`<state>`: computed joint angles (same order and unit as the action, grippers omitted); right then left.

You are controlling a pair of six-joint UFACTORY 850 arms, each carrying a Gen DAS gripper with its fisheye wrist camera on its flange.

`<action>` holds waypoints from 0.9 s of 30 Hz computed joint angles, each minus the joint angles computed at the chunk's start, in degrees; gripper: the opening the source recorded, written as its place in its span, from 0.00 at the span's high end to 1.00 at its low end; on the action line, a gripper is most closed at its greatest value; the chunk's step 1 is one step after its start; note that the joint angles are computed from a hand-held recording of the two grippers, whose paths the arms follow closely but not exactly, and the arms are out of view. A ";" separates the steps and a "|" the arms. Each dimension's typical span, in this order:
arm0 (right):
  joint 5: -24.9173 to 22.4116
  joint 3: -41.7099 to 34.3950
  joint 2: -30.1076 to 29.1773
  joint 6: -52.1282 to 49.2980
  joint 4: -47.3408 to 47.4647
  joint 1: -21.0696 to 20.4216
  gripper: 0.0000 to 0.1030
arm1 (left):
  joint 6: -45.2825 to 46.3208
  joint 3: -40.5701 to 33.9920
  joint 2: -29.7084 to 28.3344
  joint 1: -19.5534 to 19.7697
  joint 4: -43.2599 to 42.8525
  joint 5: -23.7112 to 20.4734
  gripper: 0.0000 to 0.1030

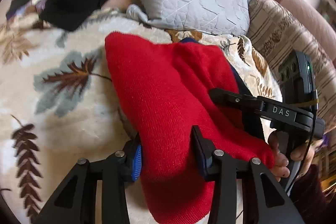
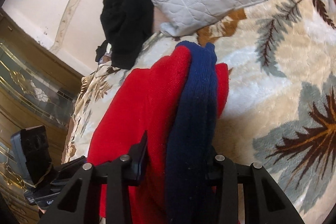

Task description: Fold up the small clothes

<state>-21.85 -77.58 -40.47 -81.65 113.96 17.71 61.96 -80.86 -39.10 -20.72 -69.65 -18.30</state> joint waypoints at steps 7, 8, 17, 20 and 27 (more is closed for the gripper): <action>0.06 4.01 3.75 -11.82 11.68 2.39 0.60 | 7.10 6.59 6.75 -1.17 -3.94 6.04 0.58; -0.27 4.83 4.46 -13.90 13.86 2.66 0.60 | 10.39 7.81 7.87 -1.28 -6.83 6.64 0.58; -2.61 9.99 8.69 -23.19 24.72 5.11 0.60 | 25.81 14.95 14.70 -2.05 -20.60 10.22 0.58; -2.80 11.12 9.44 -23.82 25.95 5.90 0.60 | 29.83 16.95 16.35 -2.32 -24.35 11.37 0.58; -3.10 12.81 10.61 -26.15 28.84 7.76 0.60 | 49.66 21.56 19.91 -2.65 -44.52 13.37 0.58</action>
<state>-24.95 -64.77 -29.86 -107.80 142.81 25.48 111.62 -59.30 -19.19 -23.37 -114.17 -4.92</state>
